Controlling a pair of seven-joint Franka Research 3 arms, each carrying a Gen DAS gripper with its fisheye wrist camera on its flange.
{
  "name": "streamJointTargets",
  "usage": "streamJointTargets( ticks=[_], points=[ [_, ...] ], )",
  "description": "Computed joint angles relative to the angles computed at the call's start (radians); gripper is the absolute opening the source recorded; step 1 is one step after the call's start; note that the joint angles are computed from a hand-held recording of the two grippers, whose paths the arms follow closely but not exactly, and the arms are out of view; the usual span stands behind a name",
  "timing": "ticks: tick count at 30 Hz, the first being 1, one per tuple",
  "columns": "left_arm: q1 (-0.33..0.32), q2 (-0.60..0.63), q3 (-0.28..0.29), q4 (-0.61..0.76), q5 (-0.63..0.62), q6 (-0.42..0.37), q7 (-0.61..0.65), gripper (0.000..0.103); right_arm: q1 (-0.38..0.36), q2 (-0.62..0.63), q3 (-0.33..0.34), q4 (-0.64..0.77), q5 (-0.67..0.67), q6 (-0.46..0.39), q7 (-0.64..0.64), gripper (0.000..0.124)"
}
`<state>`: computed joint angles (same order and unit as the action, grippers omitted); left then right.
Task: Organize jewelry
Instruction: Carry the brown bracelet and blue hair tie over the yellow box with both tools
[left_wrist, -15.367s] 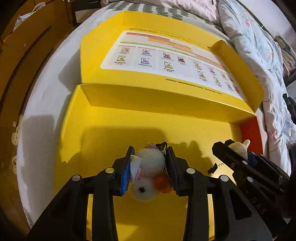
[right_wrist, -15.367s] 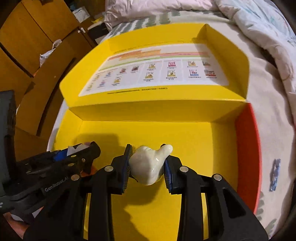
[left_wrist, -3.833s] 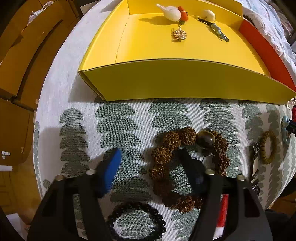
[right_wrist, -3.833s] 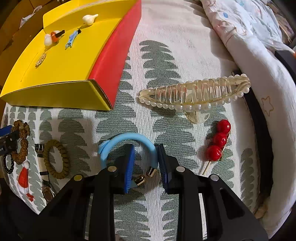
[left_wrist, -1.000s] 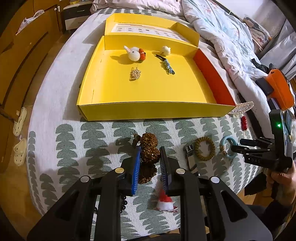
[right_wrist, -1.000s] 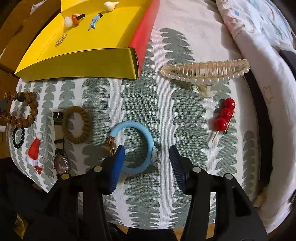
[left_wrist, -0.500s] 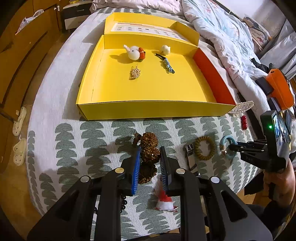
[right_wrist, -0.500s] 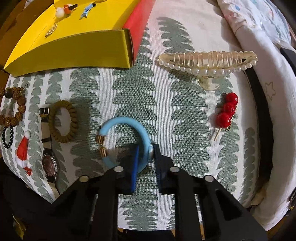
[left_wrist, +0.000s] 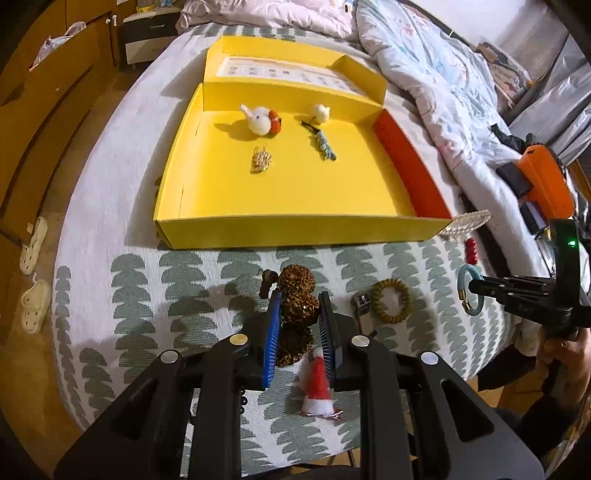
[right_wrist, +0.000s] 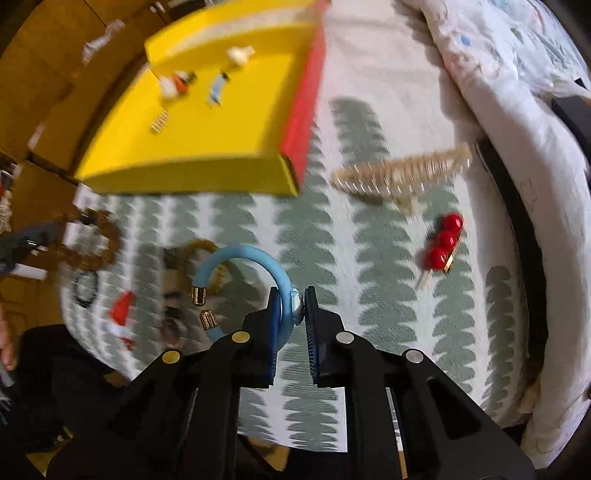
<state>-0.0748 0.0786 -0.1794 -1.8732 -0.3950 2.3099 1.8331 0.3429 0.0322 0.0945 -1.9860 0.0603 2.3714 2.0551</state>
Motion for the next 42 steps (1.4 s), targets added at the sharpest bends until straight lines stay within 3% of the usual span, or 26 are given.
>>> streamJointTargets(
  ticks=[5,10,18,27,36,42],
  points=[
    [0.008,0.010,-0.001,0.061,-0.061,-0.014,0.019,0.020,-0.011,0.016,-0.005,0.053,0.069,0.061,-0.092,0.014],
    [0.002,0.080,-0.017,0.200,-0.053,-0.023,-0.026,0.020,0.003,0.165,0.001,0.252,0.119,0.085,-0.150,0.014],
    [-0.024,0.314,-0.056,0.511,0.088,-0.097,-0.140,0.020,0.005,0.409,-0.035,0.543,0.127,-0.016,-0.144,0.014],
    [-0.044,0.596,-0.096,0.854,0.173,-0.305,-0.188,0.020,0.013,0.614,-0.077,0.805,0.077,-0.169,-0.090,0.014],
    [-0.062,0.676,-0.059,0.921,0.268,-0.333,-0.232,0.020,0.041,0.711,-0.106,0.941,0.001,-0.272,-0.047,0.014],
    [-0.054,0.720,-0.068,0.967,0.275,-0.365,-0.219,0.021,0.070,0.730,-0.127,0.972,-0.064,-0.281,-0.028,0.019]
  ],
)
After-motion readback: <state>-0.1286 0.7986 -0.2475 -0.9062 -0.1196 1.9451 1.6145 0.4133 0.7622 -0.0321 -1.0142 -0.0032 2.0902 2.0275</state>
